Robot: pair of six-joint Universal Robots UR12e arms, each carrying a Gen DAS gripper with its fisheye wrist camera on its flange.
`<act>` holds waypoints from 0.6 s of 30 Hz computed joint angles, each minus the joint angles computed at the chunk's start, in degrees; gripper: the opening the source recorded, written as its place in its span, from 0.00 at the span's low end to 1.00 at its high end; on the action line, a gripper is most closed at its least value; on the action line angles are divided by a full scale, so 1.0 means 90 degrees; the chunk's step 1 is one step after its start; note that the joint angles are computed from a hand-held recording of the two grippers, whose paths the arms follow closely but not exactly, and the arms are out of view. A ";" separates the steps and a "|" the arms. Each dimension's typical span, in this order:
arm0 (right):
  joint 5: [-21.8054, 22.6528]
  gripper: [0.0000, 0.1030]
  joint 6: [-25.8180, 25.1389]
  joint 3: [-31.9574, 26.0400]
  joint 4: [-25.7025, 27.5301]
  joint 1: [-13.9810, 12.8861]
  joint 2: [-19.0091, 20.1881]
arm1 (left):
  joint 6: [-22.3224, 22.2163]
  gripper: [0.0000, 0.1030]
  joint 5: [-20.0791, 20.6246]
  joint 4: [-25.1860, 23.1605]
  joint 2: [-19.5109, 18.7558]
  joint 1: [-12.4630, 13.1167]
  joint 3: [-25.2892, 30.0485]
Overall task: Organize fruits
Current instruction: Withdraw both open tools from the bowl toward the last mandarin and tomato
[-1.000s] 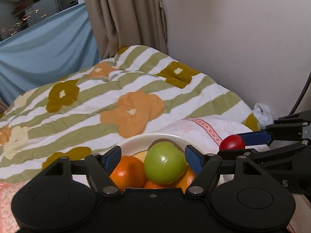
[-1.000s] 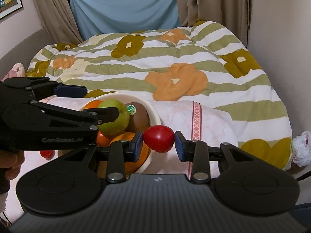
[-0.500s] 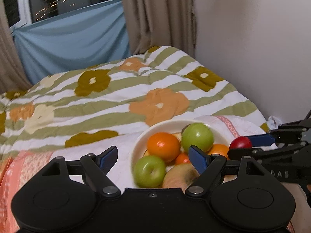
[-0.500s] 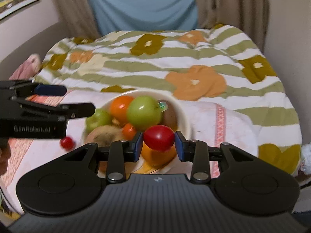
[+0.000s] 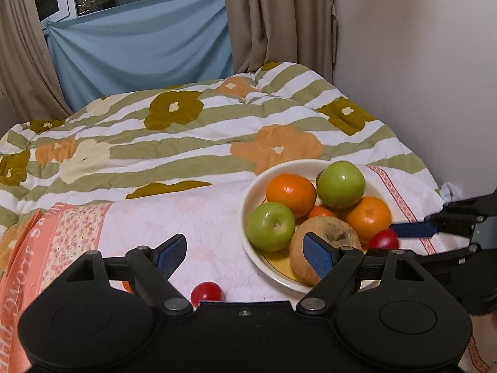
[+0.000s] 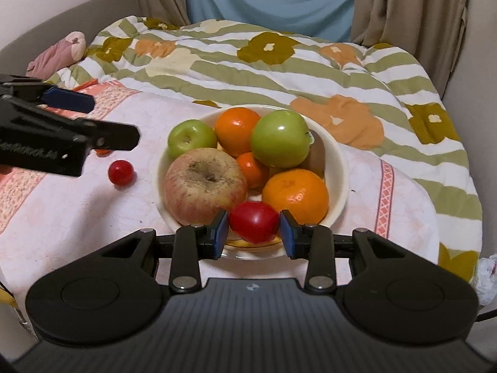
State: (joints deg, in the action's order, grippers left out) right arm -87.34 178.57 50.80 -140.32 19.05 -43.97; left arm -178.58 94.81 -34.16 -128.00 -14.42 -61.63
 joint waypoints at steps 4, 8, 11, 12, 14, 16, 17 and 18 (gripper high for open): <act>-0.0155 0.83 -0.0030 0.0202 -0.0329 0.0008 -0.0098 | -0.0016 0.83 -0.0004 0.0002 0.0032 -0.0002 -0.0055; -0.0264 0.85 0.0053 0.0389 -0.0461 0.0024 -0.0226 | -0.0034 0.83 -0.0022 0.0022 0.0087 -0.0014 -0.0106; -0.0430 0.85 0.0026 0.0473 -0.0572 0.0065 -0.0303 | 0.0015 0.83 0.0020 0.0134 0.0146 -0.0040 -0.0178; -0.0467 0.85 0.0018 0.0502 -0.0610 0.0077 -0.0329 | 0.0017 0.83 0.0023 0.0160 0.0166 -0.0045 -0.0199; -0.0507 0.85 0.0017 0.0552 -0.0676 0.0095 -0.0386 | 0.0011 0.83 0.0045 0.0236 0.0217 -0.0054 -0.0254; -0.0531 0.85 0.0034 0.0570 -0.0730 0.0109 -0.0424 | 0.0006 0.83 0.0082 0.0326 0.0278 -0.0053 -0.0321; -0.0549 0.85 0.0042 0.0569 -0.0760 0.0119 -0.0439 | -0.0006 0.83 0.0107 0.0386 0.0317 -0.0051 -0.0368; -0.0572 0.85 0.0051 0.0569 -0.0794 0.0130 -0.0453 | -0.0020 0.83 0.0126 0.0437 0.0352 -0.0046 -0.0409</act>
